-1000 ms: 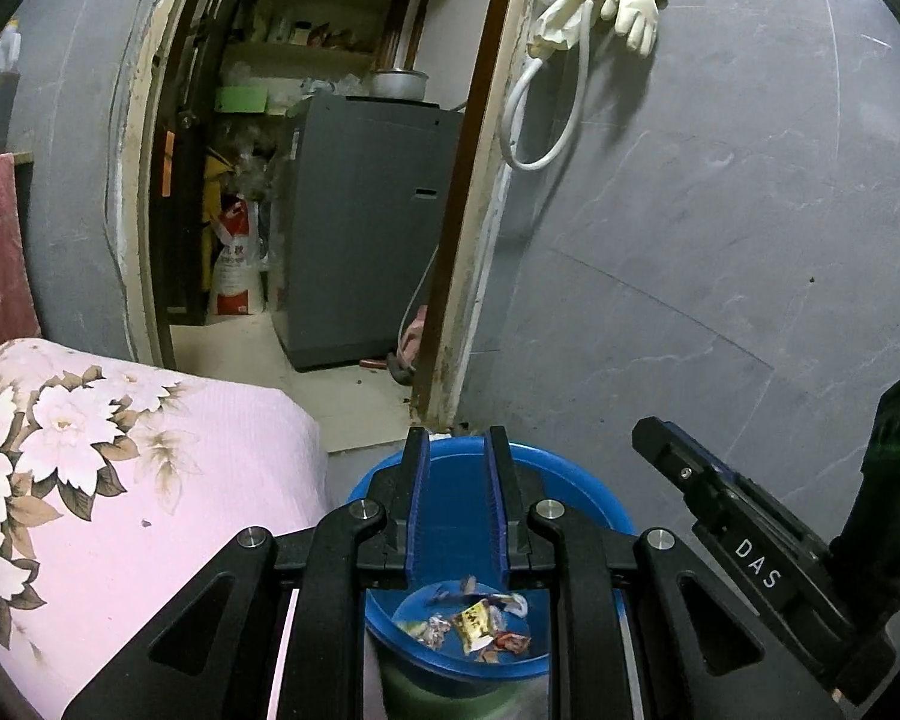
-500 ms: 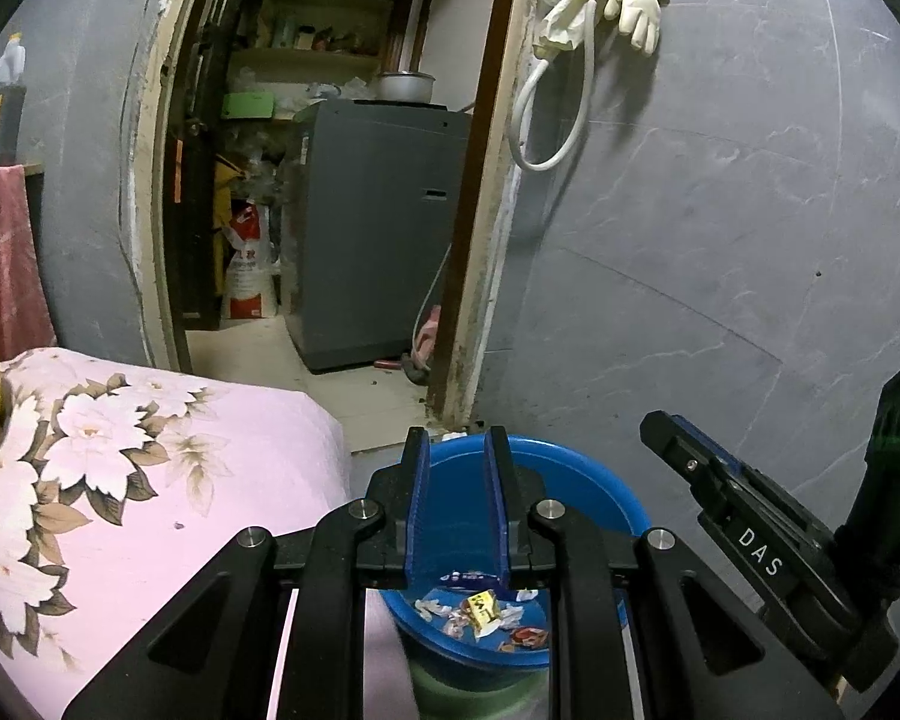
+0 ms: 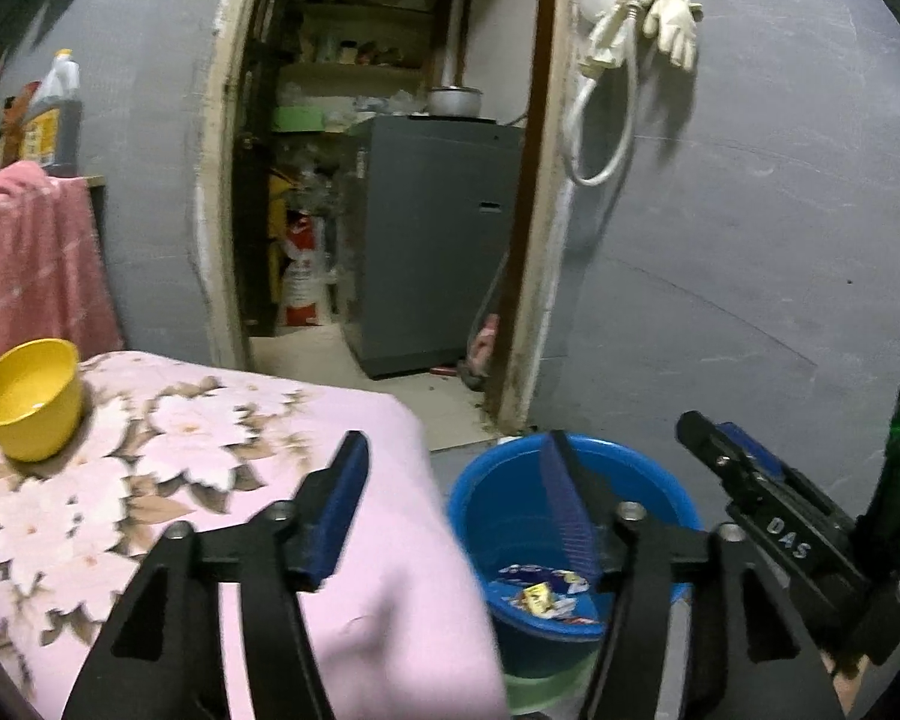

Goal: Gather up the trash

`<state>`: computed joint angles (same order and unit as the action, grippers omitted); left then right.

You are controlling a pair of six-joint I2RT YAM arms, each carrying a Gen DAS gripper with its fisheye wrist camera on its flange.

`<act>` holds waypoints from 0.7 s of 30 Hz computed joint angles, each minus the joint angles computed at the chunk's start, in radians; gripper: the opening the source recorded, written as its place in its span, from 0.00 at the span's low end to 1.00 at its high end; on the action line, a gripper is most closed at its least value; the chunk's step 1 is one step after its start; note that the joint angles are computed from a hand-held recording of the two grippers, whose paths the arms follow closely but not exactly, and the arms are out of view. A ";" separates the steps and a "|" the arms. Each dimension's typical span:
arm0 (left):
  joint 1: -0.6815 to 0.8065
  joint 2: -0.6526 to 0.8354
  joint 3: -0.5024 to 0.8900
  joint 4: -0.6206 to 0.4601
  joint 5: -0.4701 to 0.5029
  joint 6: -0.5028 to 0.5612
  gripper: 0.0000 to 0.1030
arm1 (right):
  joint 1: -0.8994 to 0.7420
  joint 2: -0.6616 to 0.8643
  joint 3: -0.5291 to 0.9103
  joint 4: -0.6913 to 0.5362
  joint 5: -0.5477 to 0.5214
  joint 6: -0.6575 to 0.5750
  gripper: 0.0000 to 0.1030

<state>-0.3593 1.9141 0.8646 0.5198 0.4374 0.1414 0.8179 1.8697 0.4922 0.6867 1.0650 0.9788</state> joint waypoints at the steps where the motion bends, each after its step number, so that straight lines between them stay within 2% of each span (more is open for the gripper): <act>1: 0.015 -0.009 -0.012 0.005 0.003 0.002 0.57 | 0.008 -0.003 0.008 -0.016 0.003 0.004 0.51; 2: 0.031 -0.017 -0.024 0.009 0.006 0.004 0.61 | 0.024 -0.006 0.027 -0.061 0.013 0.020 0.53; 4: 0.067 -0.038 -0.053 0.015 0.017 0.007 0.76 | 0.051 -0.008 0.058 -0.142 0.031 0.056 0.61; 5: 0.093 -0.050 -0.079 0.034 0.029 0.006 0.83 | 0.074 -0.006 0.080 -0.195 0.048 0.086 0.68; 6: 0.113 -0.063 -0.105 0.057 0.039 0.002 0.85 | 0.092 -0.002 0.093 -0.228 0.063 0.110 0.71; 13: 0.282 -0.154 -0.272 0.162 0.143 0.040 0.94 | 0.263 0.046 0.276 -0.641 0.184 0.374 0.87; 15: 0.337 -0.175 -0.324 0.198 0.179 0.058 0.95 | 0.302 0.072 0.337 -0.769 0.208 0.462 0.98; 16: 0.366 -0.184 -0.348 0.214 0.198 0.069 0.96 | 0.325 0.089 0.372 -0.841 0.222 0.516 1.00; 21: 0.510 -0.210 -0.458 0.304 0.300 0.111 0.98 | 0.429 0.195 0.548 -1.167 0.269 0.773 1.00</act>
<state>0.1509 1.7044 0.4064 0.8241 0.7373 0.2524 1.2467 2.0646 1.0401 -0.4801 1.3342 1.7514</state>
